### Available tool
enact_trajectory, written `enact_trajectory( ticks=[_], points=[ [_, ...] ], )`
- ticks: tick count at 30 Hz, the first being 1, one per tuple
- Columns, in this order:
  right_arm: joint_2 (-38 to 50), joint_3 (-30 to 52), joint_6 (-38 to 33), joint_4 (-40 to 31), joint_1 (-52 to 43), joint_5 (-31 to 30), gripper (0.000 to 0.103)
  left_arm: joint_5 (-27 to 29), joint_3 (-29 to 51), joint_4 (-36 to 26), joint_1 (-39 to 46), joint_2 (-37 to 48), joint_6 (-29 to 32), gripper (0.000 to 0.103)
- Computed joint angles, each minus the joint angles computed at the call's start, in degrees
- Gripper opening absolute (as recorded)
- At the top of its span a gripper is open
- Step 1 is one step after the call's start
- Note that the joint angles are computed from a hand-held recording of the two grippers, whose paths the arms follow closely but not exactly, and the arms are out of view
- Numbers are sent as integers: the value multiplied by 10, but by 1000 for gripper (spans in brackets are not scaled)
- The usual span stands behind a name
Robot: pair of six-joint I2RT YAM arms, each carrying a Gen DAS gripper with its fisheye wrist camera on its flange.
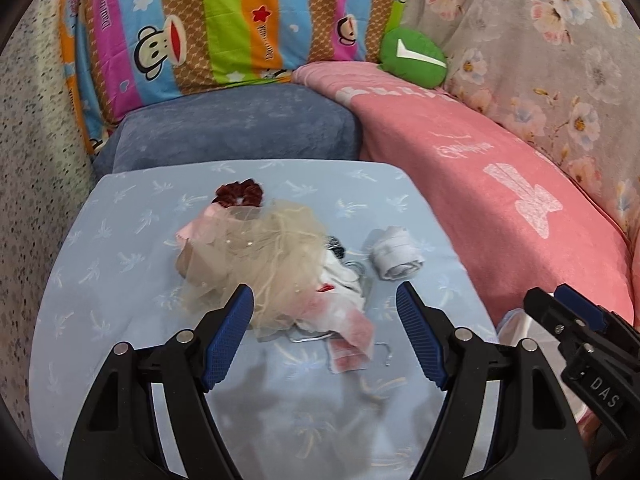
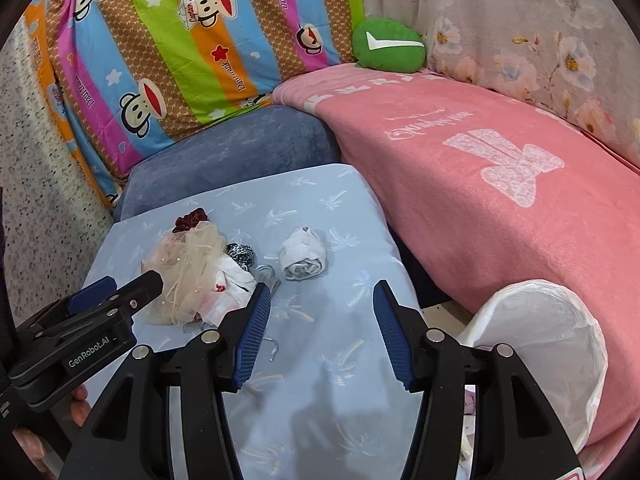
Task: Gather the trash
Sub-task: 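Move both open grippers back over the remaining clothing pile, then grasp the beige tulle scrunchie with the left gripper while the right gripper grasps the white sock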
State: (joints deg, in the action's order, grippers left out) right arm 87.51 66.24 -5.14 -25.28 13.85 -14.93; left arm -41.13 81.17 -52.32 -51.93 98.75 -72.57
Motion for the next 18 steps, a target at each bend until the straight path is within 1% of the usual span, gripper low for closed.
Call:
enact_trajectory(
  ticks=[4,10,15,18],
  points=[
    [34,14,13,12,22,9,53,22,-48,21,26,-26,0,71],
    [106,52,30,26,50,17,53,74,-124,86,74,-60,8,71],
    [176,104,45,24,63,20,53,113,-165,135,109,-71,27,71],
    [218,137,51,22,75,33,53,133,-178,162,125,-67,39,71]
  ],
)
